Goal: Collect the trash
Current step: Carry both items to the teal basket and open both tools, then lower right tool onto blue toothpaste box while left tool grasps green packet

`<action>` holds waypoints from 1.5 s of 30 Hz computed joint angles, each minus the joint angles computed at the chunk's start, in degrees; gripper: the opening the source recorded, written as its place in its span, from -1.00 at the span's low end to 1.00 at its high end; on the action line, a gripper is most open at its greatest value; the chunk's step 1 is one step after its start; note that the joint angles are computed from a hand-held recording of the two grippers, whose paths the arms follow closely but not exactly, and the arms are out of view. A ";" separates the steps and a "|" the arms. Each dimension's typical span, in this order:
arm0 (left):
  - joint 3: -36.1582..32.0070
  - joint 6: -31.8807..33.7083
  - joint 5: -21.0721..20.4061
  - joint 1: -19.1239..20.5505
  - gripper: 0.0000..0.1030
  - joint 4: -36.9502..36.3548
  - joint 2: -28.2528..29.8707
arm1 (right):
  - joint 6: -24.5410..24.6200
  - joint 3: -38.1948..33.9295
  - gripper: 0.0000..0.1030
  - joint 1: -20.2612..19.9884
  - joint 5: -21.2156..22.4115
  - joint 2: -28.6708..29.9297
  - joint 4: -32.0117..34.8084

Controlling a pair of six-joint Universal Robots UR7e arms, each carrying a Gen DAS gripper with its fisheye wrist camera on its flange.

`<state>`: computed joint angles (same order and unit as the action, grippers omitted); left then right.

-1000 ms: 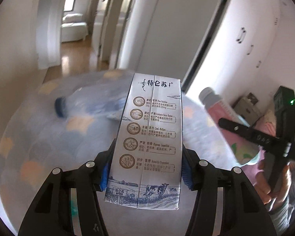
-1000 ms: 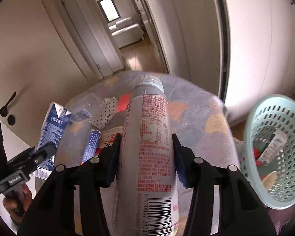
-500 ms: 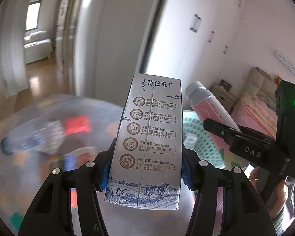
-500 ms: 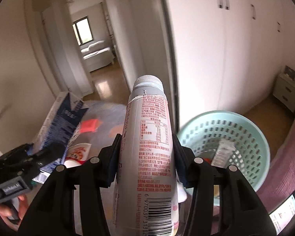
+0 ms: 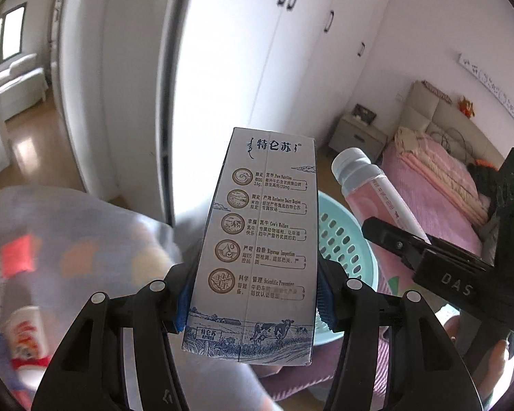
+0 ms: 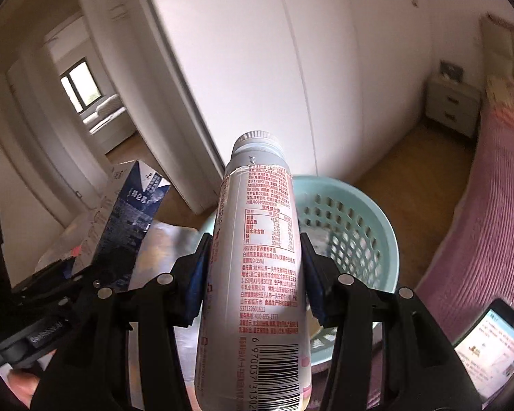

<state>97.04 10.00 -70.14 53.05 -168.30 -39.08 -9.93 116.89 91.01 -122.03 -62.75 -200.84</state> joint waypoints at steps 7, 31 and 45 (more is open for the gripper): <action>-4.99 -0.56 0.40 0.67 0.05 2.44 5.73 | 0.47 -1.69 -0.11 -2.70 -2.49 1.02 1.39; 5.72 -2.01 -0.77 1.05 0.37 -4.00 -4.16 | 4.04 0.41 0.04 -0.87 -1.82 2.44 -0.69; 24.97 -2.10 9.92 1.67 0.37 -15.17 -22.01 | 0.04 -0.30 0.04 8.04 0.25 8.62 -3.43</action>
<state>122.00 7.90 -60.22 54.73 -183.47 -61.09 -9.88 116.59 99.04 -121.78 -54.13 -204.27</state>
